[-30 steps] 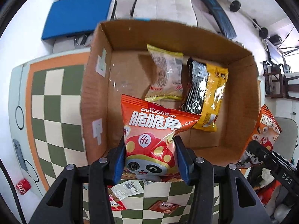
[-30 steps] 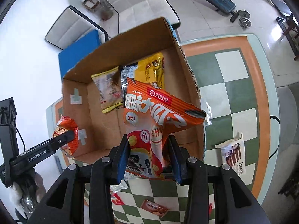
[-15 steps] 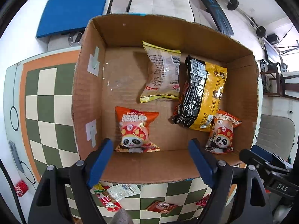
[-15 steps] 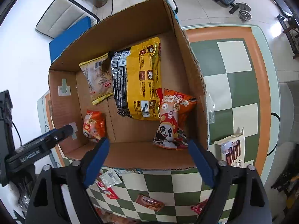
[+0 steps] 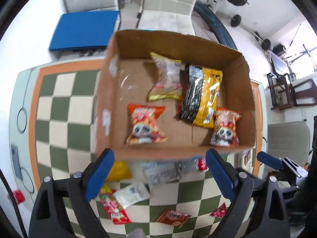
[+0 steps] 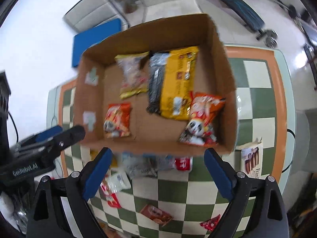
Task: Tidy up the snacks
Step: 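Grasp the candy-ball bag with the left tool while the right tool grasps the white Ritz-style bag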
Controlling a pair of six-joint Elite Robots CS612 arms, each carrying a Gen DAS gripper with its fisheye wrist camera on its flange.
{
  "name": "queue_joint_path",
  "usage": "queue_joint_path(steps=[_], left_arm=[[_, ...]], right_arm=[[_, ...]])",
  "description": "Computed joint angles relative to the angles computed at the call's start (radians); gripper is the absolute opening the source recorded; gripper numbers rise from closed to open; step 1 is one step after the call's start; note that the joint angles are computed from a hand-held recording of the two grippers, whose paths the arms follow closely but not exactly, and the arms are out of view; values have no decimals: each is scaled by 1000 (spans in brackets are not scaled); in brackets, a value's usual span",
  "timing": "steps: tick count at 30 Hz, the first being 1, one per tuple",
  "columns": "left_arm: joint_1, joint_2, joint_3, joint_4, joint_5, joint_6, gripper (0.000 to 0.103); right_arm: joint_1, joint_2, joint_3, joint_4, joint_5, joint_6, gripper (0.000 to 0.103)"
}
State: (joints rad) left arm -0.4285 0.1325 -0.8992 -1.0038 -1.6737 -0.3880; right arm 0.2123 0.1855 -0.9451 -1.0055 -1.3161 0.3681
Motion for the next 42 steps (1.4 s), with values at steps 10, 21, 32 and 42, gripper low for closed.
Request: queue_joint_path(steps=[10, 21, 32, 42], left_arm=[[-16, 218, -487, 416, 163, -191, 95], [-8, 345, -655, 608, 114, -296, 95], [6, 361, -662, 594, 121, -418, 95], [12, 358, -646, 577, 85, -402, 95]], right_arm=[[87, 91, -174, 268, -9, -243, 96], [121, 218, -263, 437, 55, -179, 96], [89, 253, -246, 30, 85, 403, 55], [89, 229, -242, 252, -54, 154, 42]])
